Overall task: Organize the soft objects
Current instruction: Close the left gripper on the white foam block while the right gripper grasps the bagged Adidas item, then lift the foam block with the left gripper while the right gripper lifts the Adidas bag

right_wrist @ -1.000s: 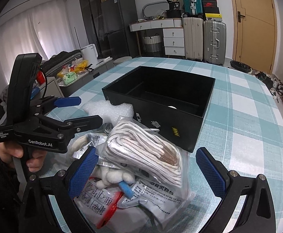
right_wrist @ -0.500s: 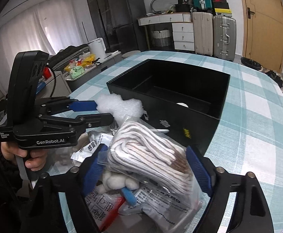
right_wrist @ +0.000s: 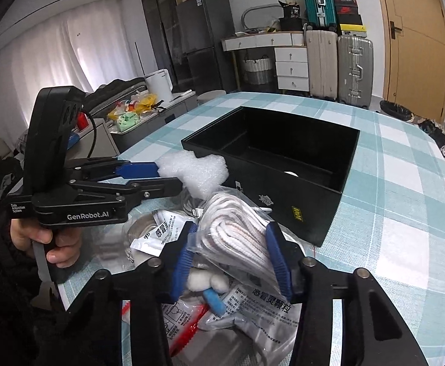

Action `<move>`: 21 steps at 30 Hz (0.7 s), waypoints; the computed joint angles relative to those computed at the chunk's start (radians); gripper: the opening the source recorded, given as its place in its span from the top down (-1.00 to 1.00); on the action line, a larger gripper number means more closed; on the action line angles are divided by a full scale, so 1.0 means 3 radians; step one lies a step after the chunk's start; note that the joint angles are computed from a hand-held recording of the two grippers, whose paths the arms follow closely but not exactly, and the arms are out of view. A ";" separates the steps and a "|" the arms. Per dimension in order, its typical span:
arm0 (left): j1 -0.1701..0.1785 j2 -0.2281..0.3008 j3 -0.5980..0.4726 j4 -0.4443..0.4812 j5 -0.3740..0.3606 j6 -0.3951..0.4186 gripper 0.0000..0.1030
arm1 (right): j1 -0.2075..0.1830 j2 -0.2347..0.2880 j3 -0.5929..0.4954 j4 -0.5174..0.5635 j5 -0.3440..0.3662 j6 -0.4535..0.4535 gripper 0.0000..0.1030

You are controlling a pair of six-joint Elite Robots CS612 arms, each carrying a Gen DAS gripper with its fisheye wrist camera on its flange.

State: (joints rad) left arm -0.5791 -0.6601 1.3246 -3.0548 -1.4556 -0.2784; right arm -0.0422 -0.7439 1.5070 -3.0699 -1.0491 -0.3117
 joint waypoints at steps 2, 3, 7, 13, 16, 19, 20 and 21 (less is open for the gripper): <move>0.0001 -0.0014 0.0025 -0.0028 0.0013 -0.0008 0.08 | 0.0000 0.0003 0.0012 -0.0071 -0.0027 0.0018 0.20; -0.0001 -0.0022 0.0041 -0.0050 0.0028 -0.0013 0.08 | -0.0002 0.0002 0.0019 -0.0098 -0.0030 0.0030 0.21; -0.0005 -0.0054 0.0094 -0.0129 0.0078 -0.0030 0.08 | -0.0005 -0.0007 0.0068 -0.0293 -0.0071 0.0107 0.33; -0.0010 -0.0099 0.0162 -0.0249 0.0141 -0.0052 0.08 | -0.0035 -0.0036 0.0144 -0.0548 -0.0020 0.0252 0.41; -0.0015 -0.0119 0.0187 -0.0301 0.0176 -0.0045 0.08 | -0.0055 -0.0057 0.0183 -0.0684 0.0024 0.0353 0.45; -0.0021 -0.0134 0.0199 -0.0333 0.0199 -0.0030 0.08 | -0.0071 -0.0075 0.0212 -0.0807 0.0061 0.0426 0.47; -0.0024 -0.0138 0.0203 -0.0347 0.0212 -0.0025 0.08 | -0.0077 -0.0082 0.0222 -0.0843 0.0079 0.0452 0.49; -0.0027 -0.0142 0.0207 -0.0362 0.0225 -0.0023 0.08 | -0.0081 -0.0086 0.0228 -0.0873 0.0092 0.0475 0.50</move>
